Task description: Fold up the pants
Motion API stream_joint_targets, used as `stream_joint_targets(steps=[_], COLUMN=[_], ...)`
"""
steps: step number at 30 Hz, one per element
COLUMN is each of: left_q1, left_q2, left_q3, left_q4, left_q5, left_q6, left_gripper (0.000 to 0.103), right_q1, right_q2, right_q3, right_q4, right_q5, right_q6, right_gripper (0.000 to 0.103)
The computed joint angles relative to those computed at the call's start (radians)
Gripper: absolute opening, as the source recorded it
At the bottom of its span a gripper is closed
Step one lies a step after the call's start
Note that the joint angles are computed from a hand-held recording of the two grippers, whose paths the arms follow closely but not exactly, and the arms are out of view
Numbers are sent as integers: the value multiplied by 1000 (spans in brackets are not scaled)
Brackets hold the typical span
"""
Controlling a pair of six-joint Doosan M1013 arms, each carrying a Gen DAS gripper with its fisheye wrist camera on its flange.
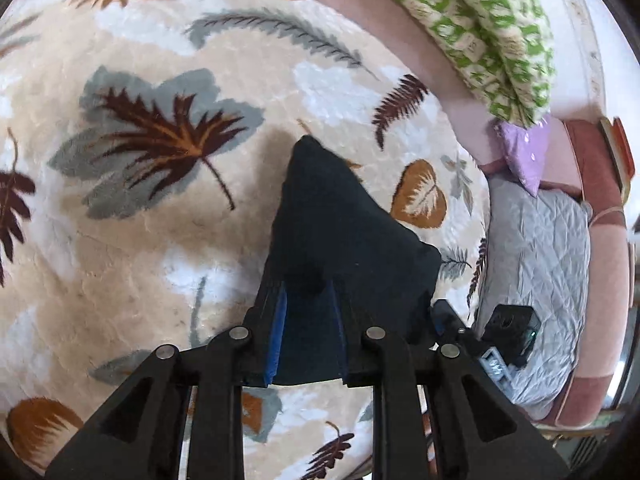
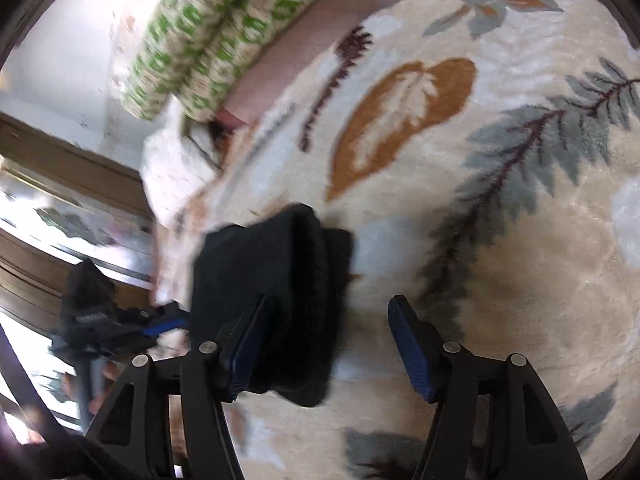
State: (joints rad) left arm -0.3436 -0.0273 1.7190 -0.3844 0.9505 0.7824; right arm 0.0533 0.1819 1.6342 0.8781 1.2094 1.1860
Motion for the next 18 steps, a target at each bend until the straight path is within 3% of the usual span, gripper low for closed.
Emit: stream_joint_targets(steps=[1, 6, 12, 13, 16, 18], left_q1=[-3, 1, 13, 16, 30, 36], left_q2=[1, 20, 44, 49, 67, 75], left_q3=[-5, -23, -30, -32, -30, -25], left_q4=[14, 23, -30, -41, -96, -127], left_q5=[8, 83, 88, 91, 101, 100], left_q6=[8, 109, 223, 236, 293, 322], left_gripper=[18, 18, 18, 21, 51, 52], right_q1=[-5, 17, 31, 32, 33, 31], right_q2=[4, 3, 15, 18, 24, 28], right_q3=[2, -10, -13, -13, -15, -15], right_q4=[44, 7, -14, -8, -12, -14], right_q5=[19, 23, 37, 41, 46, 57], right_q6=[-13, -12, -16, -17, -14, -17], right_gripper=[64, 64, 64, 64, 67, 69])
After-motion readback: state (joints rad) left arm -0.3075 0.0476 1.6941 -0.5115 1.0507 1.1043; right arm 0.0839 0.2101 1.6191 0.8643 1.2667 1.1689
